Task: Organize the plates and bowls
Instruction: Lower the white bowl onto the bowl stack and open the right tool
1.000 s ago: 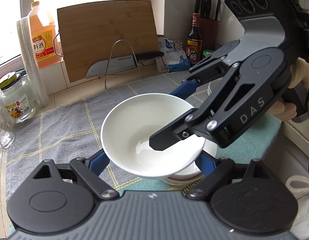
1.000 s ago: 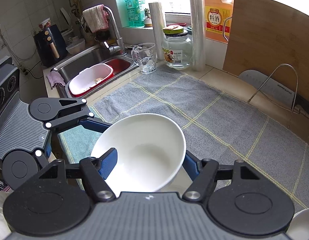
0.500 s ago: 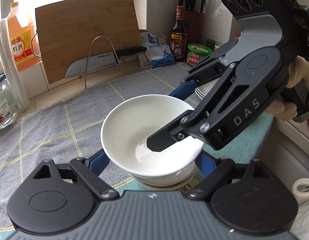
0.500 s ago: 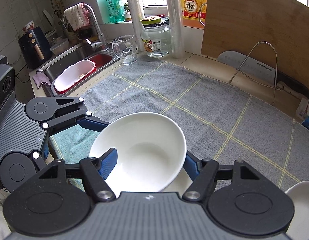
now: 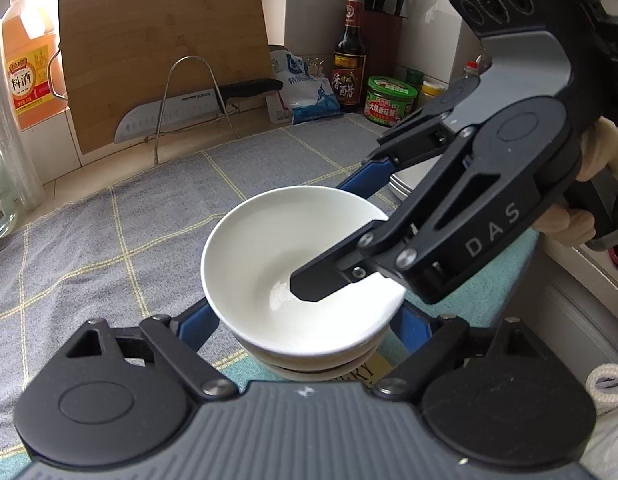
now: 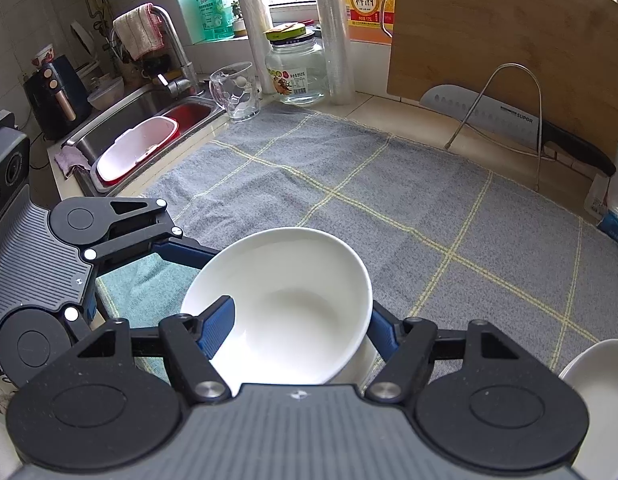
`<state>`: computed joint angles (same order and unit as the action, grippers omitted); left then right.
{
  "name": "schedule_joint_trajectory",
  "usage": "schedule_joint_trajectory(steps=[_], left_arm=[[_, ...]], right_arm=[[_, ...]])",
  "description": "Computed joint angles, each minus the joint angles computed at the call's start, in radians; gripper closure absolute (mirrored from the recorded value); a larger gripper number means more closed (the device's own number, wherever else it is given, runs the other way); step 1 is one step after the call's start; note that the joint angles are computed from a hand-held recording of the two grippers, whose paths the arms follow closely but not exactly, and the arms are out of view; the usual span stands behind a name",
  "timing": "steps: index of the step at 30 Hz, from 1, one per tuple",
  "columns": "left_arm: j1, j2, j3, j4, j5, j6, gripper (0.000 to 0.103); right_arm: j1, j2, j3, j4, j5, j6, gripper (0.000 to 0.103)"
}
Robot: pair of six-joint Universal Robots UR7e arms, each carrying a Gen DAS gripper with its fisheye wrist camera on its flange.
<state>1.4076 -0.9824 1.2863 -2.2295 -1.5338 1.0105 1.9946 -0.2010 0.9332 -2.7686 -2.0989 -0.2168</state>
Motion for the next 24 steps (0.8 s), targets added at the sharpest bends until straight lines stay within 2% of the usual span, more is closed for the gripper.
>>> schedule_joint_trajectory(steps=[15, 22, 23, 24], left_arm=[[-0.003, 0.007, -0.008, 0.016, 0.012, 0.005, 0.012], [-0.003, 0.009, -0.014, 0.028, 0.019, 0.01, 0.011], [-0.003, 0.006, -0.009, 0.022, 0.018, 0.016, 0.011], [-0.003, 0.002, -0.003, 0.015, 0.014, 0.024, 0.009]], right_arm=[[-0.008, 0.004, 0.008, -0.011, -0.002, 0.018, 0.025], [-0.007, 0.01, -0.001, 0.0, 0.008, 0.004, 0.013], [-0.006, 0.012, -0.002, 0.0, 0.007, -0.002, 0.01], [-0.003, 0.016, -0.006, -0.006, -0.008, -0.01, 0.0]])
